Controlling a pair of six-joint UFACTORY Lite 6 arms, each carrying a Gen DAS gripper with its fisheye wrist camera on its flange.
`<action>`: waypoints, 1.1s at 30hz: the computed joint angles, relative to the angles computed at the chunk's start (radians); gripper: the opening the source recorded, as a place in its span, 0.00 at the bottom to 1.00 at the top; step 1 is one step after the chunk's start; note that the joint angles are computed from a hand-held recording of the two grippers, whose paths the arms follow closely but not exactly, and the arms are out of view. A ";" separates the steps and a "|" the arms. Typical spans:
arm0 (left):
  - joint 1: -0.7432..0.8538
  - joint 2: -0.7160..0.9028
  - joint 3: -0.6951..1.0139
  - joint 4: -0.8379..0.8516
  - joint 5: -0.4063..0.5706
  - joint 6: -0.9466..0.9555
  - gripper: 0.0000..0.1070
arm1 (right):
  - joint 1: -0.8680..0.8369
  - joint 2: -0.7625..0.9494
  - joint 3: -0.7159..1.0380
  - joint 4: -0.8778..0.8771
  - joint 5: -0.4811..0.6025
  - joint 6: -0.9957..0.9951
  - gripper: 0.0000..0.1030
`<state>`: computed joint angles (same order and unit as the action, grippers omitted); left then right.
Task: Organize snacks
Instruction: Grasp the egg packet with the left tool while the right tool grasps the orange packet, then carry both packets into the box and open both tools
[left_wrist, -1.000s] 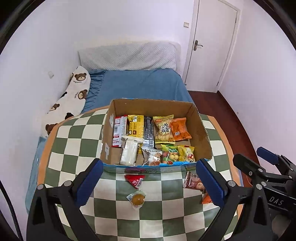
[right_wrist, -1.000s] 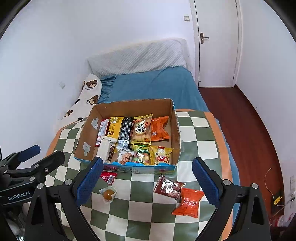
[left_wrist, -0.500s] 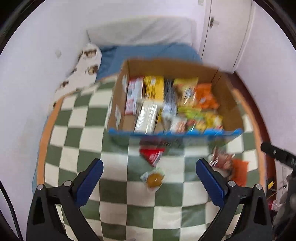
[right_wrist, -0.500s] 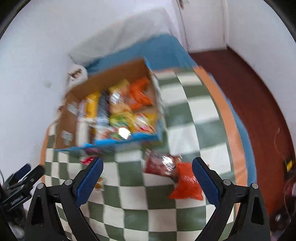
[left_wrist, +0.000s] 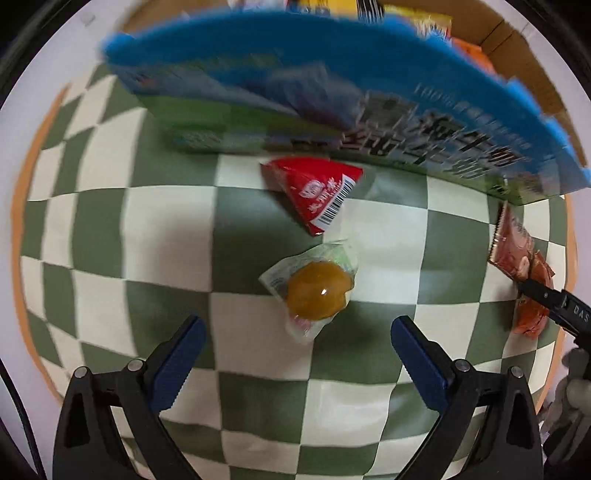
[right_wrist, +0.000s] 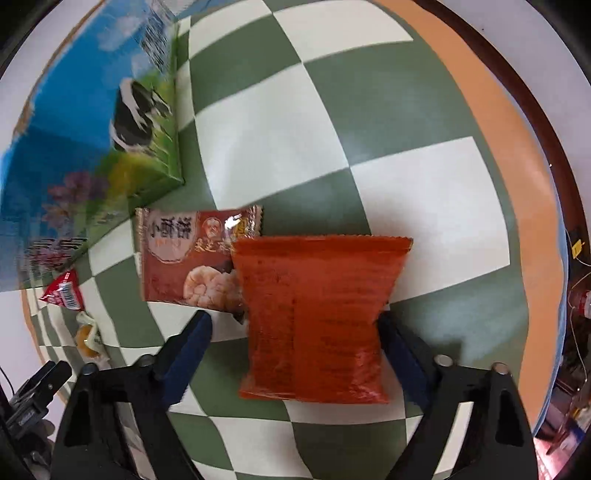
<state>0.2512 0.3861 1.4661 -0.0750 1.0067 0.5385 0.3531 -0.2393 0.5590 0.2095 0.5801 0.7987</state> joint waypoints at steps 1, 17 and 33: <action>-0.008 0.021 0.001 -0.002 -0.008 -0.005 0.93 | 0.012 -0.006 -0.009 -0.016 -0.013 0.022 0.73; 0.061 -0.124 -0.342 -0.044 -0.014 0.096 0.46 | 0.442 0.007 -0.025 -0.037 -0.035 0.237 0.57; 0.130 -0.083 -0.376 -0.013 -0.040 0.142 0.41 | 0.701 0.239 0.064 -0.173 -0.122 0.525 0.56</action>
